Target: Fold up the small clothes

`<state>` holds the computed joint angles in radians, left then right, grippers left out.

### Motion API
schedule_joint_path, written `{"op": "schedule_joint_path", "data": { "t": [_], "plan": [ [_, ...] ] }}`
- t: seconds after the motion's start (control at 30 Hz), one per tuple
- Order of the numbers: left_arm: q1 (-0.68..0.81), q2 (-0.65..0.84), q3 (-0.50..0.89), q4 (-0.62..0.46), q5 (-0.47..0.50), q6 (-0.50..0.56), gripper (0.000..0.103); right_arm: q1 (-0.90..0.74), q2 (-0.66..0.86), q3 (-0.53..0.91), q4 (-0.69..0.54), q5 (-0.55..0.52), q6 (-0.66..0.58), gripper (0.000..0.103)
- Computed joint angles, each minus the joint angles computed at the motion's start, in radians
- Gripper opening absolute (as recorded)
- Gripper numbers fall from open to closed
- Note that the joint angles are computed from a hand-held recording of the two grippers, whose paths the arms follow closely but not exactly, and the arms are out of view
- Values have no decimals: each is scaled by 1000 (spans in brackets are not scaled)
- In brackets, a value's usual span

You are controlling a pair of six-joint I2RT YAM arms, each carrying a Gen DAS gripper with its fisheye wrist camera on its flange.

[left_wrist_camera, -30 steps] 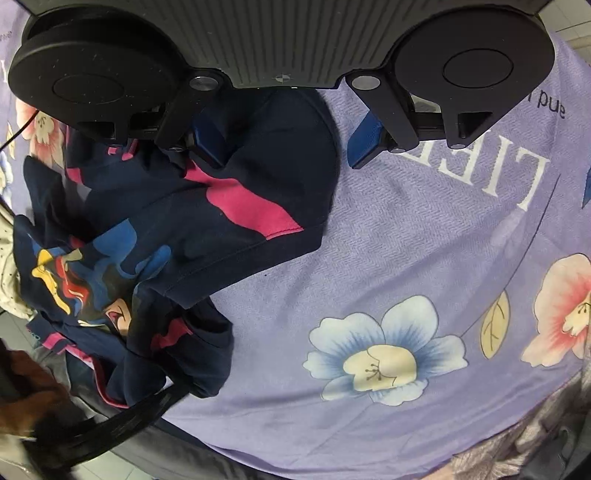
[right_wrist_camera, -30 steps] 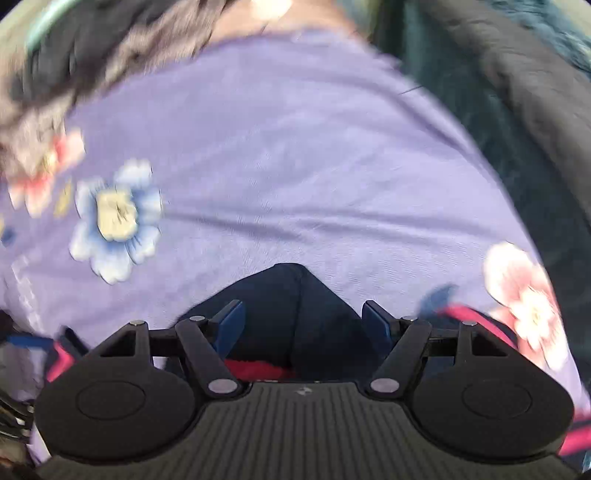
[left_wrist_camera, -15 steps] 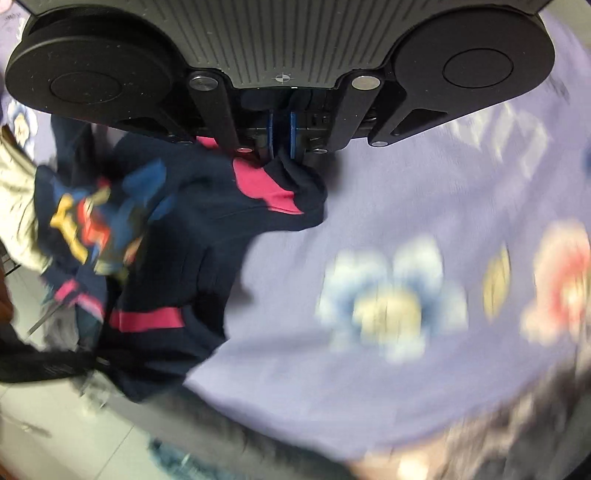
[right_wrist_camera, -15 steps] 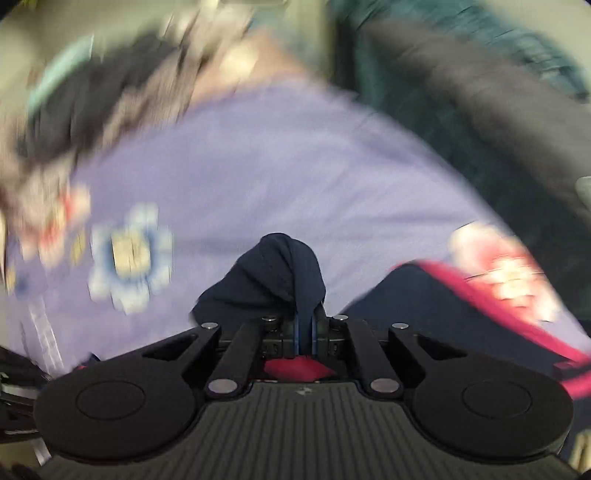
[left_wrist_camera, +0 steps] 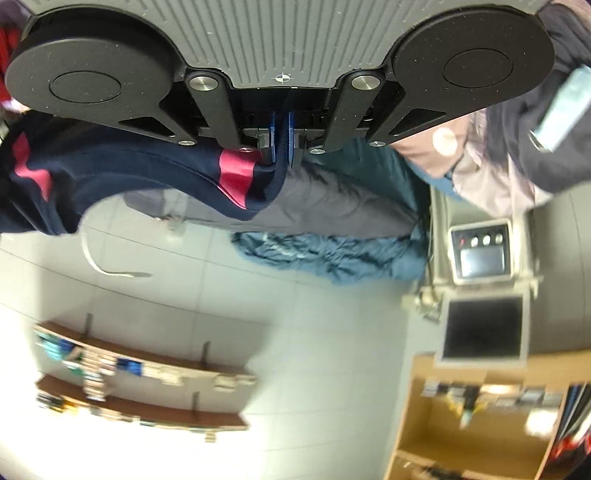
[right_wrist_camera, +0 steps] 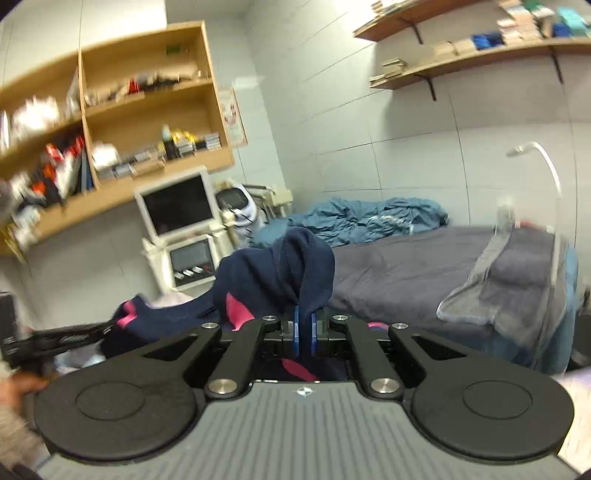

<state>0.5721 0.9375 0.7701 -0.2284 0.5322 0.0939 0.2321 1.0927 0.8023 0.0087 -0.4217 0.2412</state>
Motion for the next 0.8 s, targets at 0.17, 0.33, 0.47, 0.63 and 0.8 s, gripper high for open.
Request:
{"op": "schedule_joint_path", "data": {
  "t": [0.17,0.33,0.47,0.63,0.8],
  "plan": [
    [373,-236,65,-365,348,145,51,41,-381,-58,-227,17,96,8],
    [566,-222,288,-393,578,53,51,144,-396,117,-189,135,35,8],
    [308,-203,279,-167,346,-89,51,117,-253,162,-103,142,-11,8],
    [-133,60,204,-91,-122,25,55,148,92,169,-44,324,-50,10],
    [-403,568,166,156,-479,86,103,176,620,266,101,554,-30,65]
  ]
}}
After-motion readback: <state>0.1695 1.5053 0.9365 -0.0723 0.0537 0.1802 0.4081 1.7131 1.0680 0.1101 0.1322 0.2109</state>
